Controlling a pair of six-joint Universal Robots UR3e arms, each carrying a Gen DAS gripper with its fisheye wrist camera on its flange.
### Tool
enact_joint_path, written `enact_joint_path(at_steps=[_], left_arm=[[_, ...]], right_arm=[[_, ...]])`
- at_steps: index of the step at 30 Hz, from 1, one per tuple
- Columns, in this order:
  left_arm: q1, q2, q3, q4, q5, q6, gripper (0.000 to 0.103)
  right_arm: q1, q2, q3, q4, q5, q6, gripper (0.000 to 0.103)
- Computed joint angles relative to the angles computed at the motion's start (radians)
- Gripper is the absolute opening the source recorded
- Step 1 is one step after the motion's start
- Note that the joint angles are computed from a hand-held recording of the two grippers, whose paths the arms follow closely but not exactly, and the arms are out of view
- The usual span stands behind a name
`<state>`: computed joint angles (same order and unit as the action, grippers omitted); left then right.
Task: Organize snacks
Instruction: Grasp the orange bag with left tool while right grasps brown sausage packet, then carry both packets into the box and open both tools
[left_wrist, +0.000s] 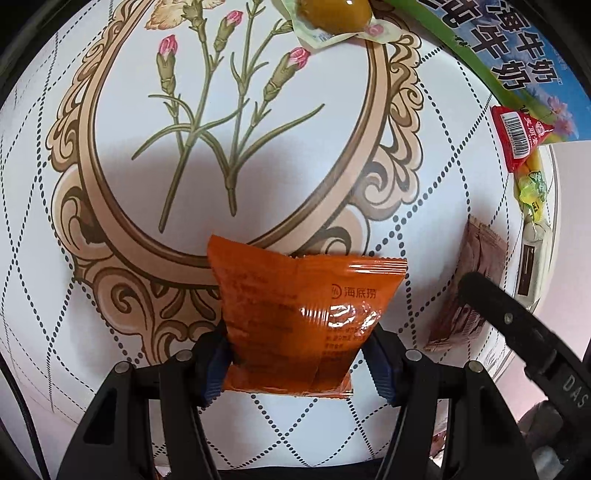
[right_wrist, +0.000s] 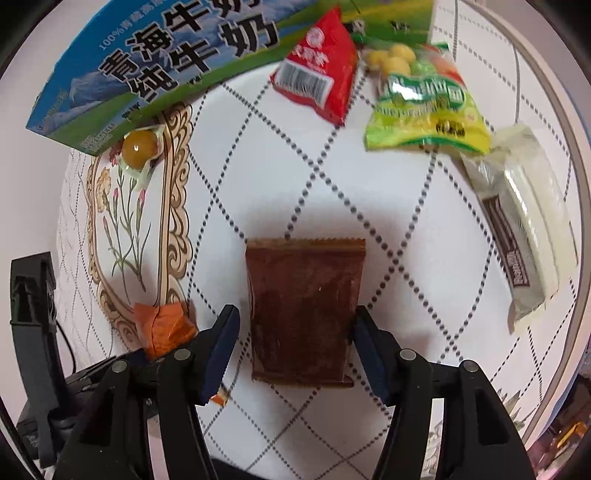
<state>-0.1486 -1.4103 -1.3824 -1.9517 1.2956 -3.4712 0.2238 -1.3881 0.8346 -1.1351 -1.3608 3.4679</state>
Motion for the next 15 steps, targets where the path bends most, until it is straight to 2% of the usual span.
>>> enact_joint_path(at_steps=[2, 3, 6, 8, 12, 15], left_arm=[[-0.017, -0.003, 0.006, 0.005, 0.015, -0.01, 0.061], [0.011, -0.008, 0.027, -0.016, 0.03, 0.026, 0.057], [-0.045, -0.105, 0.162, -0.026, 0.06, -0.002, 0.052], [-0.058, -0.111, 0.247, -0.093, 0.072, -0.003, 0.051], [-0.071, -0.244, 0.581, -0.243, 0.056, -0.004, 0.051], [-0.072, -0.372, 0.895, -0.354, 0.034, 0.006, 0.051]], right_arm=[[0.028, 0.019, 0.004, -0.026, -0.05, -0.019, 0.059], [0.047, 0.03, -0.003, -0.036, -0.067, -0.022, 0.057], [0.082, 0.033, -0.02, -0.049, -0.094, -0.039, 0.056], [0.084, 0.016, -0.03, -0.044, -0.079, -0.048, 0.056], [0.05, -0.001, -0.111, 0.011, -0.022, -0.074, 0.056], [0.011, 0.038, -0.283, 0.087, 0.017, -0.086, 0.056]])
